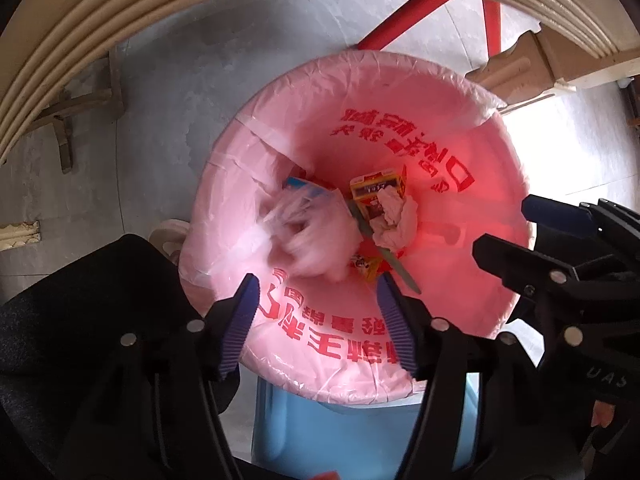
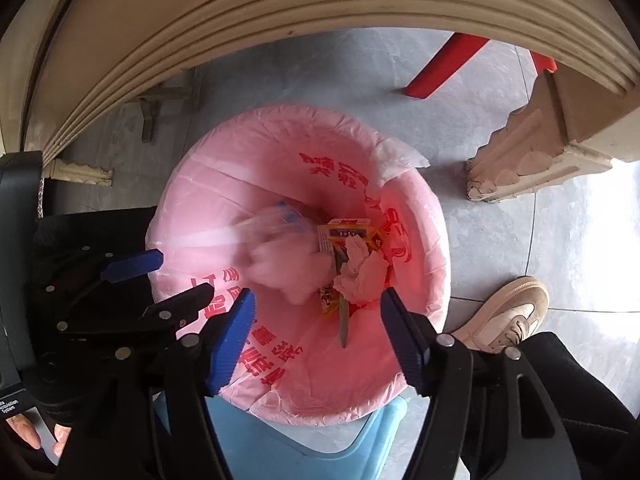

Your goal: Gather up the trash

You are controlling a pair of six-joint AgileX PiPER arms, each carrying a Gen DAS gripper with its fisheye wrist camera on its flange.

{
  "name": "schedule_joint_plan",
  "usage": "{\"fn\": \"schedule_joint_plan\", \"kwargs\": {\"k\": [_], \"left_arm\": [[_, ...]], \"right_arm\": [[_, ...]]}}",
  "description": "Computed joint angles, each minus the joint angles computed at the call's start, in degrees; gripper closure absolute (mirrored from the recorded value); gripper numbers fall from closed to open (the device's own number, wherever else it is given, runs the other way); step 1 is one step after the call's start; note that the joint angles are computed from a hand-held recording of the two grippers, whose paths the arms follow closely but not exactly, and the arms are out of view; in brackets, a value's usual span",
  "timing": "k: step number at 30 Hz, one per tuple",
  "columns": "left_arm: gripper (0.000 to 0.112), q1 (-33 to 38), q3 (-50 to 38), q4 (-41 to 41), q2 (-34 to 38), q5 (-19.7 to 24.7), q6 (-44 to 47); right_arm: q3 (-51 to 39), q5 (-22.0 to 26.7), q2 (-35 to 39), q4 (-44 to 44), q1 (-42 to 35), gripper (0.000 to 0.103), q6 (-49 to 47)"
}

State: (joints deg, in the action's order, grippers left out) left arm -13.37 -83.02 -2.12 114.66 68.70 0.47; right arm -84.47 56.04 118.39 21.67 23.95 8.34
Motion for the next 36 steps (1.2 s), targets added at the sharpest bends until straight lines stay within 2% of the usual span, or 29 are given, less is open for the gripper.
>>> {"fn": "schedule_joint_plan", "kwargs": {"k": [3, 8, 13, 20, 29, 36], "left_arm": [[0.048, -0.5, 0.3, 0.2, -0.2, -0.2, -0.1], [0.047, -1.2, 1.2, 0.9, -0.9, -0.9, -0.4], [0.047, -2.0, 1.3, 1.3, -1.4, -1.5, -1.3], [0.047, -4.5, 3.5, 4.7, -7.1, -5.0, -4.0], [0.044, -7.4, 3.6, 12.1, -19.6, -6.9, -11.6], [0.038, -12.2, -2.6, 16.2, -27.2, -3.4, -15.1]], "right_arm": [[0.1, 0.0, -0.1, 0.1, -0.1, 0.039, 0.4], [0.5, 0.1, -0.2, -0.2, -0.3, 0.038, 0.9], [2.0, -0.7, -1.8, -1.4, -0.7, 0.032, 2.2], [4.2, -1.9, -6.5, -6.2, -0.1, 0.03, 6.5], [5.3, -1.3, -18.8, -22.4, 4.3, 0.026, 19.4], [0.9, 3.1, -28.8, -35.7, 9.3, 0.016, 29.6]]}}
